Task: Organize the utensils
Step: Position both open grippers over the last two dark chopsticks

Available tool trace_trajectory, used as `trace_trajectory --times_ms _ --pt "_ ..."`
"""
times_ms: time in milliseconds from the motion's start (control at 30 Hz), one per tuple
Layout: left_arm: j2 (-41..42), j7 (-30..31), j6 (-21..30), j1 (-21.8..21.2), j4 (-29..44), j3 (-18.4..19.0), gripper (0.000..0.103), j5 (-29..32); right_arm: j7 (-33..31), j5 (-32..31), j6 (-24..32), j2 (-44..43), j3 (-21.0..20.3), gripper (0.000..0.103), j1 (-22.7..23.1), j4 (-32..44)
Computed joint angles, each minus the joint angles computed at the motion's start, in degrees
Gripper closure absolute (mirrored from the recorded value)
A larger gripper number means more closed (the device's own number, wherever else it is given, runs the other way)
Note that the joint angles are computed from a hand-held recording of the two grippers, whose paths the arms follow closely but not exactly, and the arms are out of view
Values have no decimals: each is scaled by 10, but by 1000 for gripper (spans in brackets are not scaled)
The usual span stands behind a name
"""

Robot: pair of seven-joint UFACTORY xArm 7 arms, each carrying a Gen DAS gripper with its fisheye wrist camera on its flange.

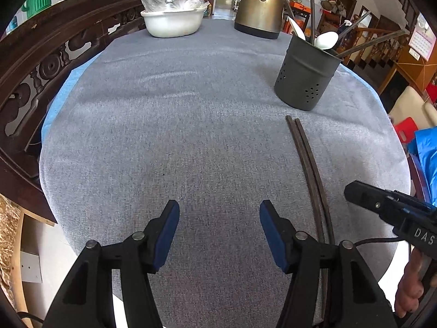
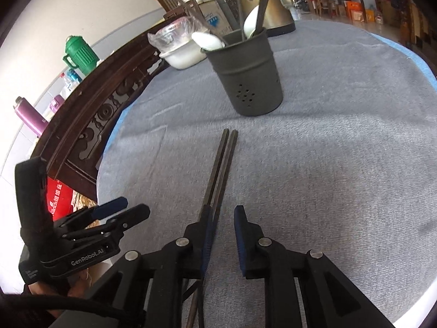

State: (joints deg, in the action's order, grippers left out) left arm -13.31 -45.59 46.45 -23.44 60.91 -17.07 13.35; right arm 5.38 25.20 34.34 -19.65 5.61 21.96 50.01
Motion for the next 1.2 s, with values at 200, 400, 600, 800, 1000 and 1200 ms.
trace_trajectory --times_ms 200,400,600,800,1000,1200 --pt "9 -7 19 1 13 -3 41 17 -10 -13 44 30 6 84 2 37" --pt "10 -11 23 1 14 -1 41 27 9 -56 64 59 25 84 -10 64" --pt "16 -5 25 -1 21 1 40 24 26 -86 72 77 30 84 -18 79" --pt "34 14 17 -6 43 7 40 12 43 -97 63 75 25 84 -26 74" --pt "77 42 10 -15 90 11 38 1 34 -65 63 62 10 84 -34 61" --pt "154 74 12 -34 168 21 38 14 28 -49 49 47 1 84 -43 51"
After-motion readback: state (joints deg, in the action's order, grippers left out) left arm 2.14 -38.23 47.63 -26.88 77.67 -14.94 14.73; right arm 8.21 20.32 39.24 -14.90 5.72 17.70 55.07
